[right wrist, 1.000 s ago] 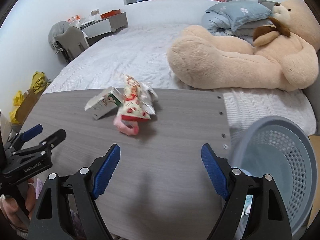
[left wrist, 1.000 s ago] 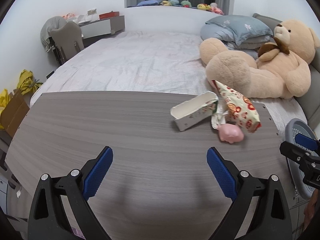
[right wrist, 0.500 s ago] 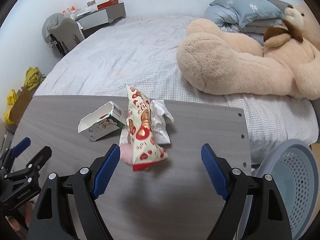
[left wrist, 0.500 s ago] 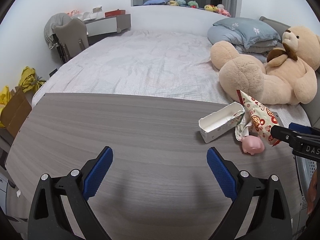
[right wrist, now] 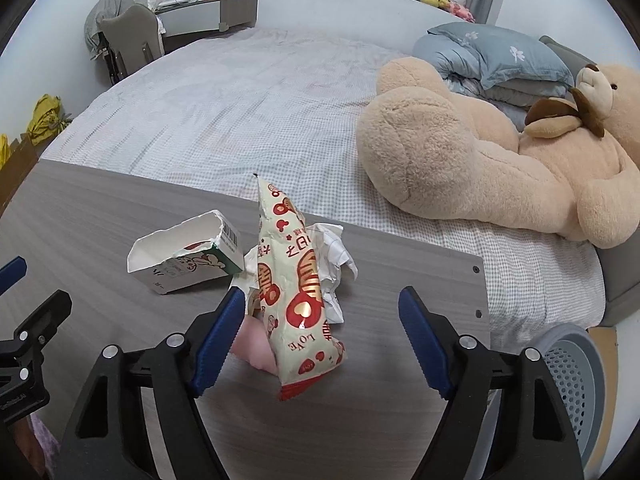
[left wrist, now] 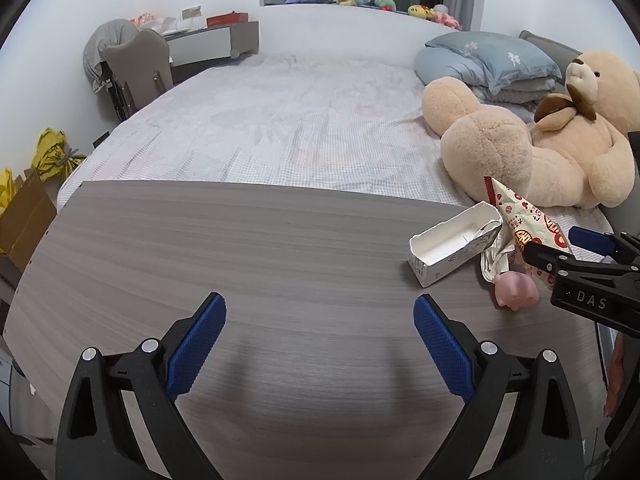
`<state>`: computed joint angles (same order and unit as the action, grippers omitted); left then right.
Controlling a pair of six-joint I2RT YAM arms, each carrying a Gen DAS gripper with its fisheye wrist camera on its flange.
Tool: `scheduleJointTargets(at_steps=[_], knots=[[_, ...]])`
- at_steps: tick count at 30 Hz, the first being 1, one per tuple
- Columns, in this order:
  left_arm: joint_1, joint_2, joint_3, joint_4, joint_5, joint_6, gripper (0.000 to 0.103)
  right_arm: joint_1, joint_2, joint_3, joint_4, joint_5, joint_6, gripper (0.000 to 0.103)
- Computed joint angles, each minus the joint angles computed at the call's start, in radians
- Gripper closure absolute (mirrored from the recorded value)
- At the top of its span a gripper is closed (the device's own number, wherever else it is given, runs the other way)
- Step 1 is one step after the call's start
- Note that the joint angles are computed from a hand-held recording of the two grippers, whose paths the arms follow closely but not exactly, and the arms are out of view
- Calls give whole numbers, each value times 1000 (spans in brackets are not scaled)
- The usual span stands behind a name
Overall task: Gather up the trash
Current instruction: 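Close the right gripper on the red-and-white snack wrapper and lift it, then close the left gripper on the white paper box while the right gripper holds the wrapper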
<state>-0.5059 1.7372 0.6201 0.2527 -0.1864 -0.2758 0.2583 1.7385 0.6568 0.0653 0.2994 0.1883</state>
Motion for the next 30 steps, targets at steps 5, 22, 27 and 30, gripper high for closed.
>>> scheduleJointTargets(at_steps=[5,22,27,30], knots=[[6,-1,-8,6,10,4,10,21,34,20,-14,16,0,54],[-28,14,8,-13,75,33,10,29,-228,-164,6,-32,71,70],[-32,34,50,-31,108,84,10,6,-391,-262,-22,-54,102,70],[-38,61,90,-42,118,125,10,-13,-478,-310,-50,-61,113,70]])
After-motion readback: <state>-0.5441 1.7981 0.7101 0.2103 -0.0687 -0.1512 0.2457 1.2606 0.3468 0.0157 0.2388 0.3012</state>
